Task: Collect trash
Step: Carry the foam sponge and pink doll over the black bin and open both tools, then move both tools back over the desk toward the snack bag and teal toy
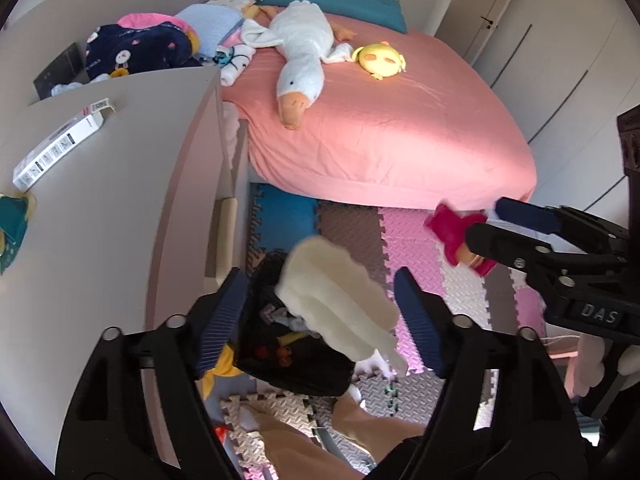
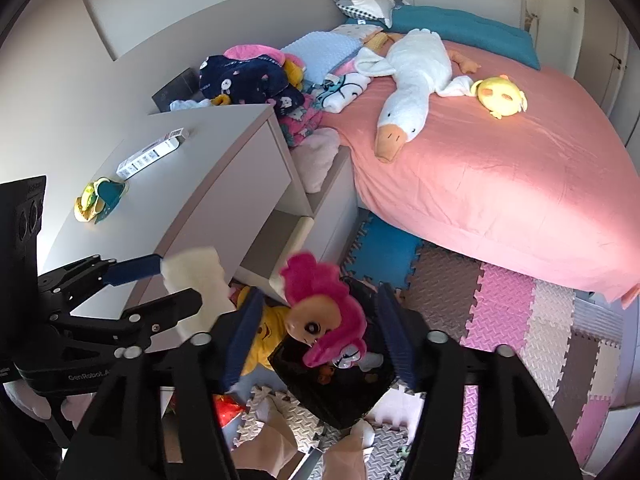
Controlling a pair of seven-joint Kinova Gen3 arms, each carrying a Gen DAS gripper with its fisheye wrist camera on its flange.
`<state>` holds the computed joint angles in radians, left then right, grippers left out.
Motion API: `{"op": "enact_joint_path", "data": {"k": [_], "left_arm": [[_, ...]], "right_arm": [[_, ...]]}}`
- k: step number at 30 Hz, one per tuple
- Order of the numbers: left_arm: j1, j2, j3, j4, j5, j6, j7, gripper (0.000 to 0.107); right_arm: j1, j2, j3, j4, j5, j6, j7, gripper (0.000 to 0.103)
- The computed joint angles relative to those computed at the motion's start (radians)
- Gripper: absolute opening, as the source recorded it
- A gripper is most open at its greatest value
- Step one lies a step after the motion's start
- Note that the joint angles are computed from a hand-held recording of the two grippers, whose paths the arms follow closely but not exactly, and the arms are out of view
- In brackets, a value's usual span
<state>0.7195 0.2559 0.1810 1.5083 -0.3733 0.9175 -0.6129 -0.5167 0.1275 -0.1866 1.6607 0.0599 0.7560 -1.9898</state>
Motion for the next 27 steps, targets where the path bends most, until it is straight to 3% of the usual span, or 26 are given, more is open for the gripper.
{"op": "enact_joint_path", "data": {"k": [2, 27], "left_arm": [[0.036, 0.013, -0.022, -0.02, -0.054, 0.048, 0.058, 0.087], [-0.024, -0.057, 0.001, 0.072, -0.063, 0.054, 0.125, 0.087]], "right_arm": [[-0.002, -0.009, 0.004, 0.008, 0.016, -0.006, -0.015, 0.068], [-0.035, 0.04, -0.011, -0.044, 0.006, 0.01, 0.01, 0.068]]}}
